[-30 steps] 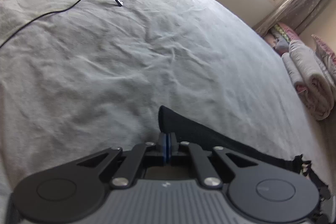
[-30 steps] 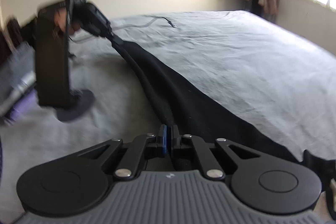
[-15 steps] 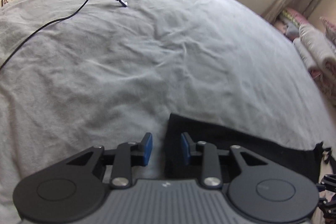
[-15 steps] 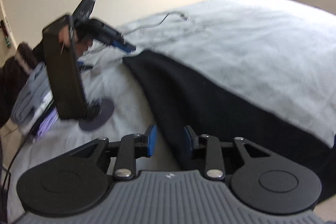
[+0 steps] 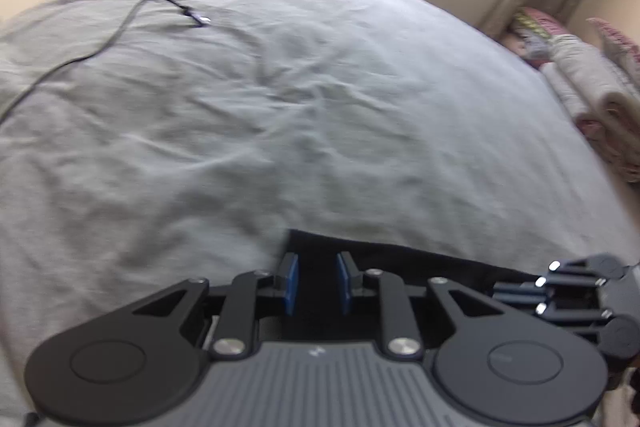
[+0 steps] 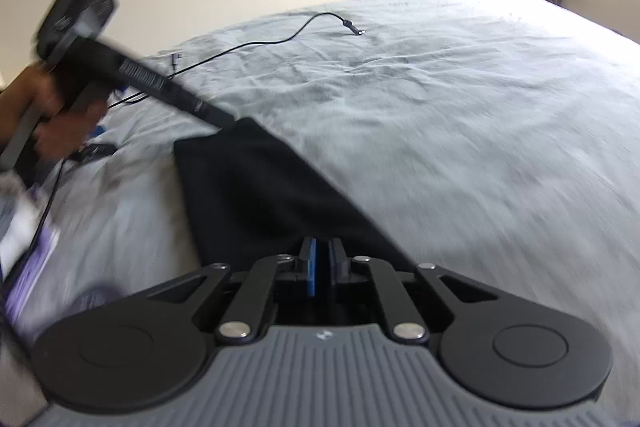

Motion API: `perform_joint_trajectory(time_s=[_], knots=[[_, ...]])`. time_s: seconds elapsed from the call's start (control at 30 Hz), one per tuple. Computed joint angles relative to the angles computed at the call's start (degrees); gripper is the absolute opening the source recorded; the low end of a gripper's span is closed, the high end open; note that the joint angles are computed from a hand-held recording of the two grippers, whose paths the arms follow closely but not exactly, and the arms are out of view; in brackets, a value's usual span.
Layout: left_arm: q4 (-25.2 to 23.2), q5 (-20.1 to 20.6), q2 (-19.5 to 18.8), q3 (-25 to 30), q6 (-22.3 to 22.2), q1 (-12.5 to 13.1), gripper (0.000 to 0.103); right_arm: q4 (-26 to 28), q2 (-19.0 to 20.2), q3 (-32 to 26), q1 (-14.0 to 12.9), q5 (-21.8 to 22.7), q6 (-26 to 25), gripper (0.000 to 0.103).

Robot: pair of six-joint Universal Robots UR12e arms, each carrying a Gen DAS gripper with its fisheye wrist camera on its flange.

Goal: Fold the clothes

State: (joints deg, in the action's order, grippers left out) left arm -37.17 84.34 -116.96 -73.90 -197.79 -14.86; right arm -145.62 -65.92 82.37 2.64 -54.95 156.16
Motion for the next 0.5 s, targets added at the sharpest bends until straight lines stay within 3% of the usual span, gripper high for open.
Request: perform_joint_trajectory(time_s=[0.03, 0.1, 0.17, 0.33, 0.4, 0.43, 0.47, 0.5], knots=[[0.26, 1.51, 0.07, -0.16, -0.31, -0.09, 0.025, -0.86, 0.27, -0.56, 0.28, -0.55, 0.81, 0.016], [3.68, 3.88, 0.23, -1.21, -1.91, -0.07, 0.032, -2.78, 0.23, -0.86, 0.28, -1.29, 2.8, 0.02], [5.69, 4.89, -0.17, -1.45, -2.59, -0.02, 0.033, -4.98, -0.4, 0.01, -0.53, -1.03, 3.92, 0.033], [2.89, 7.04, -1.94, 0.49, 0.35, -0.64, 0.033, -2.97, -2.21, 2.02, -1.57, -6.29, 0.51, 0.034], [2.92, 7.32, -2.3, 0.76, 1.92, -0.9, 0.028, -2.49, -2.56, 2.81, -1.52, -8.71, -1.01, 0.034], [2.52, 5.67, -2.43, 0.99, 2.69, -0.71, 0.002, -2.65, -2.6, 3.22, -1.37, -9.11, -1.92, 0.03], [2.0, 3.84, -2.49, 1.18, 2.61, -0.48, 0.0, -3.65, -2.73, 3.87, -1.39, -8.38, -2.59, 0.01], [2.57, 4.41, -2.5, 1.12, 2.46, -0.62, 0.0, -4.82, -2.85, 4.49, -1.34, -7.93, -3.05, 0.003]])
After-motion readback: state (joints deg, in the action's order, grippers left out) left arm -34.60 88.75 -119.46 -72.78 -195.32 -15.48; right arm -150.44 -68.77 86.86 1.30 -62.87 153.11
